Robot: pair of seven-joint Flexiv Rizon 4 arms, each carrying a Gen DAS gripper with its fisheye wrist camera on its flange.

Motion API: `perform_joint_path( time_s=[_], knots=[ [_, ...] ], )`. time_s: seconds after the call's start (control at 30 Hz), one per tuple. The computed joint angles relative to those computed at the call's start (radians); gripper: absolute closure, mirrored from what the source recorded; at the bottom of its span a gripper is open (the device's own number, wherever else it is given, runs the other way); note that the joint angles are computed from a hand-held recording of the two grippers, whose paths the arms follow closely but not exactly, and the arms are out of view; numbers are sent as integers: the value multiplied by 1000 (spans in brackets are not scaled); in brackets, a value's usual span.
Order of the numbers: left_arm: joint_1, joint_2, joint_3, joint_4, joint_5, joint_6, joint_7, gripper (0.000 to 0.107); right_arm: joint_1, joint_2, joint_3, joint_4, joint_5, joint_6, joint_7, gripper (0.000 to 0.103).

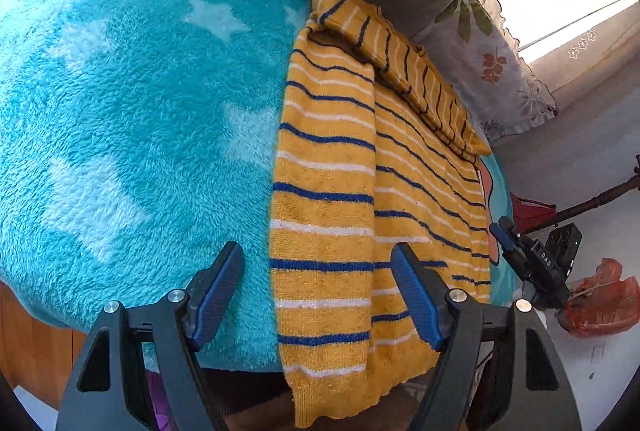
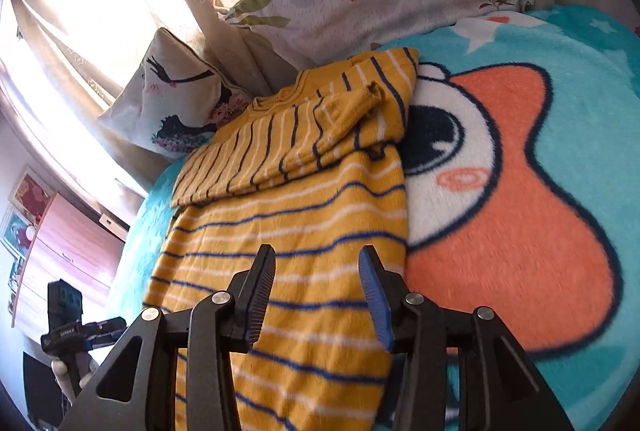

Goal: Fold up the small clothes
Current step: 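Grasp the sweater hem with both tools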

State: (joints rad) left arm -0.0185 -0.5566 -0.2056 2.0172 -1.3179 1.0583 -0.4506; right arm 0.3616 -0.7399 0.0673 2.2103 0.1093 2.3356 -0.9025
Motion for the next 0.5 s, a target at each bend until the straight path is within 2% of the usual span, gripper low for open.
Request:
perform_joint_path(
  time_s=[0.07, 0.13, 0.17, 0.23, 0.3, 0.33, 0.43, 0.5],
  knots=[
    [16, 3, -13, 8, -22, -51, 22, 32, 3, 4, 18, 38, 7, 4, 9, 54],
    [33, 5, -20, 20, -55, -126, 48, 32, -33, -18, 63, 62, -34, 35, 40, 53],
    [33, 9, -20, 30, -81, -150, 76, 32, -58, -43, 89, 69, -72, 78, 61, 53],
    [25, 17, -14, 50, -125, -190, 125, 32, -54, -89, 111, 75, -73, 195, 67, 47],
    [22, 23, -3, 69, -145, -248, 156, 32, -127, -150, 149, 82, -231, 308, 138, 46],
    [18, 25, 4, 77, -154, -270, 169, 32, -143, -179, 163, 79, -269, 364, 147, 46],
    [-7, 41, 20, 105, -213, -287, 218, 32, -80, -188, 136, 88, -225, 413, 125, 46],
    [-19, 49, 32, 118, -236, -300, 237, 32, -70, -208, 142, 97, -246, 467, 133, 46]
  ],
)
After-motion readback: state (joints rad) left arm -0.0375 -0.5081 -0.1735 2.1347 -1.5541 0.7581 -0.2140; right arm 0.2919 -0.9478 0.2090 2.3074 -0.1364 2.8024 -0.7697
